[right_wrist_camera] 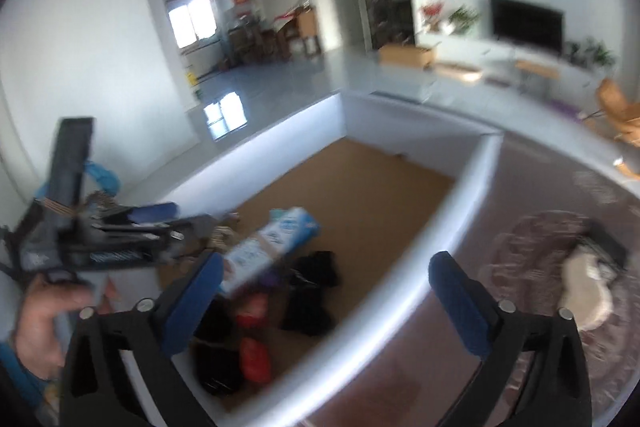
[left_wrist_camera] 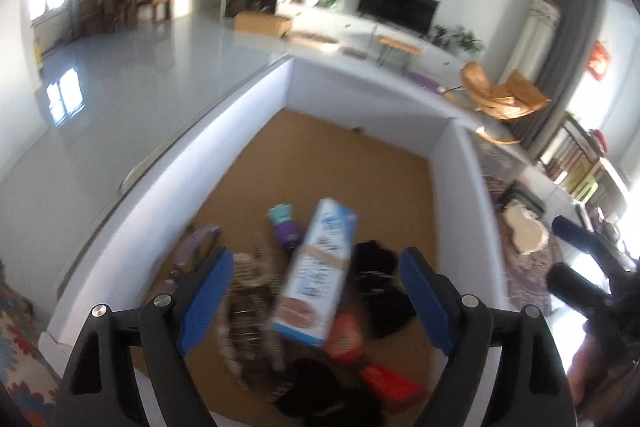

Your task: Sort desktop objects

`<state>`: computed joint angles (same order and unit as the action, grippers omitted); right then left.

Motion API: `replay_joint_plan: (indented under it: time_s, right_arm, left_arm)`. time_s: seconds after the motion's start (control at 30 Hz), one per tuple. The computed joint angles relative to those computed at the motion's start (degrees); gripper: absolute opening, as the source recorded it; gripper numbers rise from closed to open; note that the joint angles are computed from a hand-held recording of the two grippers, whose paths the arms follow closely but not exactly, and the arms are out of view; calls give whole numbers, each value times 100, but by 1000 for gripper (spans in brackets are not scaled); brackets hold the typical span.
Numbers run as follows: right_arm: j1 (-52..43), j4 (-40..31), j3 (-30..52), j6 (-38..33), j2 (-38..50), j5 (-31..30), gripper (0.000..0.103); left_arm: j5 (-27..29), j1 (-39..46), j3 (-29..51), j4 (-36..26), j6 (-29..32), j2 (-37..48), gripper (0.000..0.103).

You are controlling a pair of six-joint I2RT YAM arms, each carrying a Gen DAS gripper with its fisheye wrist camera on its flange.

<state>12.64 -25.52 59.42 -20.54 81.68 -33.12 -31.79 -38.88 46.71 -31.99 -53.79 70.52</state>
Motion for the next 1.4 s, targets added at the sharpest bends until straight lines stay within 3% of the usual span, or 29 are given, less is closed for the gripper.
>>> replay_joint_plan:
  time_s: [0.1,0.23,0.33,0.43,0.5,0.6,0.77,0.87,1.03,1.4]
  right_arm:
    - [-1122,353,-683,-507,-346,-17,103]
    - [-2754,858,-961,-1452,384,18,103]
    - [-3655,1290,-560,-1841,1433,506,103]
    - [-4306,1182,243,-1953,2319,764,103]
    - [-4570,977,737,-1983,2686,1021,103]
    - [-4725,970,1266,-1921,3251,1429,103]
    - [-4813,818,1547,-1777,3445,1288,103]
    - [-4738,833,1584,-1780,3475,1297,103]
    - [-4798,538,1807,-1677,3662,1148,103]
    - [-4839,436,1848,-1620,3707,1098,103]
  left_arm:
    - [-186,-599,504,260,158,378,84]
    - [246,-1271,1534,859,574,1367,86]
    - [598,-1636,2540,1009,891,2383,102]
    - [807,-1784,3476,1044,1175,3456,103]
    - [993,-1797,4373,720,1231,4385,103]
    - [1154,-1721,5281,390,1082,5516,103]
    - [1097,-1613,6269,35,701,6707,103]
    - [978,-1624,7132,-532,665,7359,103]
    - [628,-1688,8023,-1260,873,7856,103]
    - [672,-1642,8293,-1260,1013,8023,103]
